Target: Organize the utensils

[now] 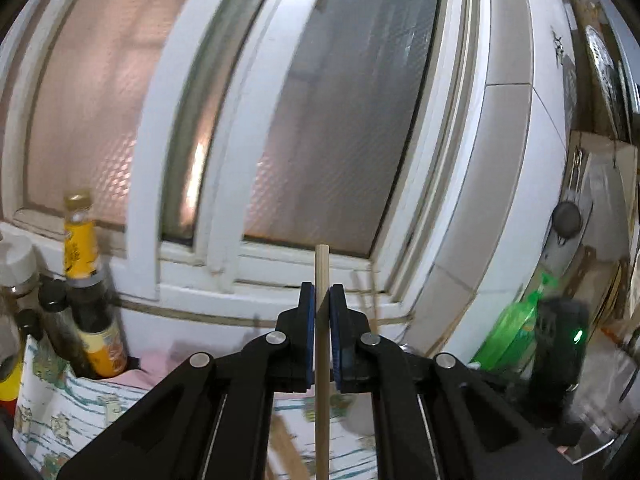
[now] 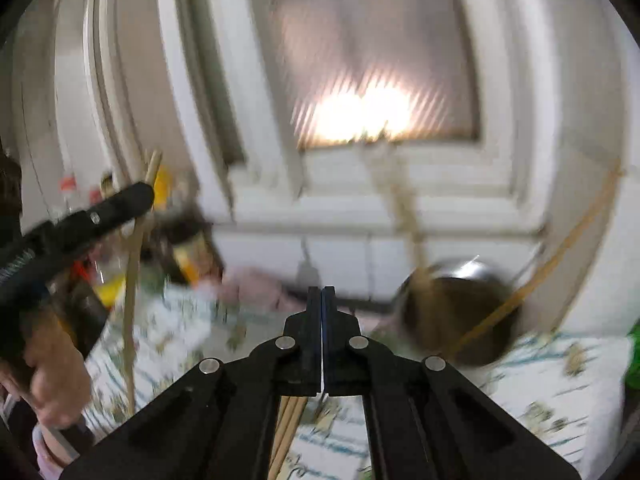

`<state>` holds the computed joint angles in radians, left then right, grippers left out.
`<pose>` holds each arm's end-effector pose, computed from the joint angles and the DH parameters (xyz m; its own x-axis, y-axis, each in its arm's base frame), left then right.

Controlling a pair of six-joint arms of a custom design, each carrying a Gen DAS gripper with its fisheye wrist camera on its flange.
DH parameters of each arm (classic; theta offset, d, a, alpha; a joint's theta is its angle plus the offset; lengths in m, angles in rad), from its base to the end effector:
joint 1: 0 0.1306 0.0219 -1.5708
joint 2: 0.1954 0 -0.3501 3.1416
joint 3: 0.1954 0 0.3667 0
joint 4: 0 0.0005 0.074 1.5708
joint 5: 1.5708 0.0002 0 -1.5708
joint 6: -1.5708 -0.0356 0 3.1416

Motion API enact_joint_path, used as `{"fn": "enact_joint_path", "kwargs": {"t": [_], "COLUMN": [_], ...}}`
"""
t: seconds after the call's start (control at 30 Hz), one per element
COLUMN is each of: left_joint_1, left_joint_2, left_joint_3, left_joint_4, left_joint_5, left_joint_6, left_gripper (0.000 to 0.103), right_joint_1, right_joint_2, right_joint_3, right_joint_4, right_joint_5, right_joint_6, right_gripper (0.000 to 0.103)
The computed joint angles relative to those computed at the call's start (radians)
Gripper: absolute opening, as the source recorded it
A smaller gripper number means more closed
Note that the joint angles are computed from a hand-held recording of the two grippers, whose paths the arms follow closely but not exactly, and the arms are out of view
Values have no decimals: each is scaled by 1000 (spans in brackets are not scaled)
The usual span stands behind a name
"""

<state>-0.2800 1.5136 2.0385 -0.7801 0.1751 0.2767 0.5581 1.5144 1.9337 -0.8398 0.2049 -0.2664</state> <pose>0.4719 -0.1427 0.6334 -0.3520 -0.1787 -0.9188 0.3514 0.8846 -0.3066 0.4322 0.2607 0.5820 -0.4291 0.0360 -0.9025 -0.2570 0.9530 0.1602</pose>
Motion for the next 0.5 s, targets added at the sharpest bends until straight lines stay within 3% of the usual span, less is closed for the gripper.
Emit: {"fn": "enact_joint_path", "kwargs": {"t": [0.07,0.13,0.23,0.33,0.47,0.5], "left_joint_1": [-16,-39,-66,-53,-13,0], "left_joint_2": [33,25,8,-25,-41,-42], "left_joint_3": [75,59,3,-97,-160,-166], "left_joint_4": [-48,-10,32,104,134,133], "left_joint_5": [1,-54,-115,-107,-109,-100], "left_joint_6": [8,-12,-46,-15,31,51], "left_gripper": [6,6,6,6,6,6], "right_joint_1": [-28,-48,-70,-59,-11,-2], "right_joint_2": [-36,-37,21,79,161,185], "right_joint_3": [-31,-21,66,143,228,245], "right_joint_4": [23,-5,-124,-240,-374,-400], "right_joint_5": [-51,-64,-133,-155,-46,-17], "right_joint_6": [-32,-35,-38,-52,-49,-64], "right_gripper": [0,0,0,2,21,22]}}
